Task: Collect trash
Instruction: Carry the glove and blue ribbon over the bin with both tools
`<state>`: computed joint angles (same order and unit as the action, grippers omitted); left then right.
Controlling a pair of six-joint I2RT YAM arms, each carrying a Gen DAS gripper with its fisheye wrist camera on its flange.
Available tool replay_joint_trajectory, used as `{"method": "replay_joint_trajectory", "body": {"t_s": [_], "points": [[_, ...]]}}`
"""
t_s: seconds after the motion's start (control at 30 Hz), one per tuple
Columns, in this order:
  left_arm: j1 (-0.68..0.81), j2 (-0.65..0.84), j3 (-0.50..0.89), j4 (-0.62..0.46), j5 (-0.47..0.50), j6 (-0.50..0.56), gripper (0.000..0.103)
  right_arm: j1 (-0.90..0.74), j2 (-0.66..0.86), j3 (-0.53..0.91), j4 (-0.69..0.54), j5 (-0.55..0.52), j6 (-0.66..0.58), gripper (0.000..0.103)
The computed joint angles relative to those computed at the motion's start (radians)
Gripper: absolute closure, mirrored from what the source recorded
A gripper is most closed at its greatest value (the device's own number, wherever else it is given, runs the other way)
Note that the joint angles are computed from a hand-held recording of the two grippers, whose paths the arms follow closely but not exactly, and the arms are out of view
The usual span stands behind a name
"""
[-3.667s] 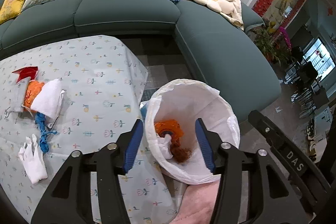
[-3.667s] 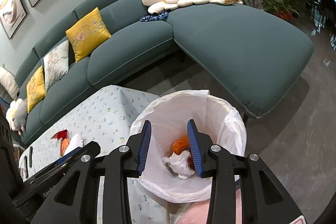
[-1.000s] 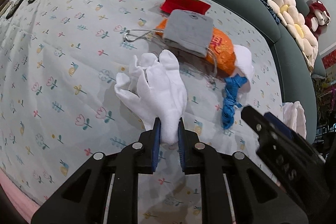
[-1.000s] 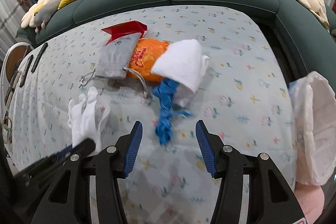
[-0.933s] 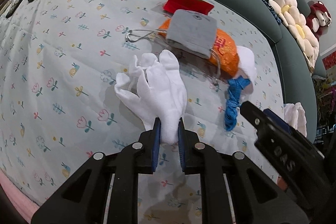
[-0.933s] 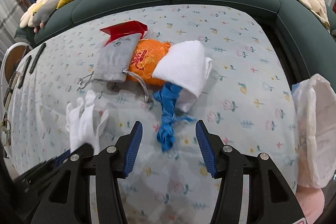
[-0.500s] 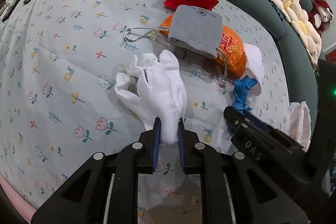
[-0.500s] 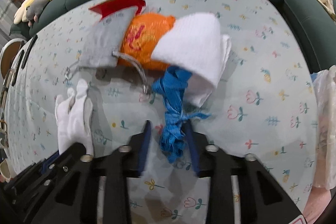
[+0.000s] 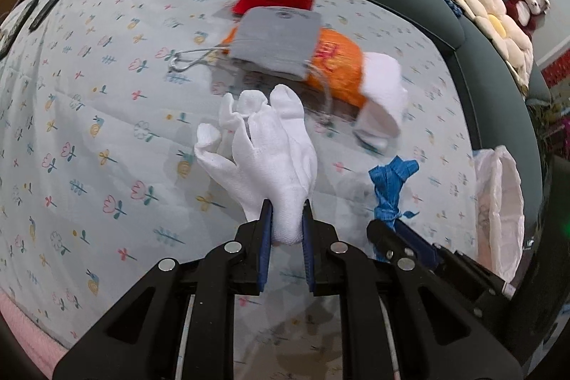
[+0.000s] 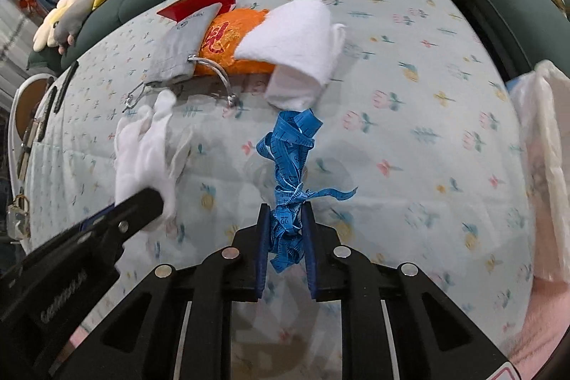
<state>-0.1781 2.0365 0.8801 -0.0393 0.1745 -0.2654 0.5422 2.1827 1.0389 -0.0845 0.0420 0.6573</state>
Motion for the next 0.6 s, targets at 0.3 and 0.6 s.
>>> {"method": "replay_joint_trajectory", "body": {"t_s": [0.3,0.6], "points": [[-0.160,-0.135,-0.058,-0.004,-0.062,-0.037,0.088,-0.038,-0.233,-0.244,0.094,0.029,0.001,0.087],[-0.338,-0.233,-0.042,-0.042,-0.148,-0.066,0.088,-0.153,-0.521,-0.483,0.146,0.039,-0.025,0.087]]}}
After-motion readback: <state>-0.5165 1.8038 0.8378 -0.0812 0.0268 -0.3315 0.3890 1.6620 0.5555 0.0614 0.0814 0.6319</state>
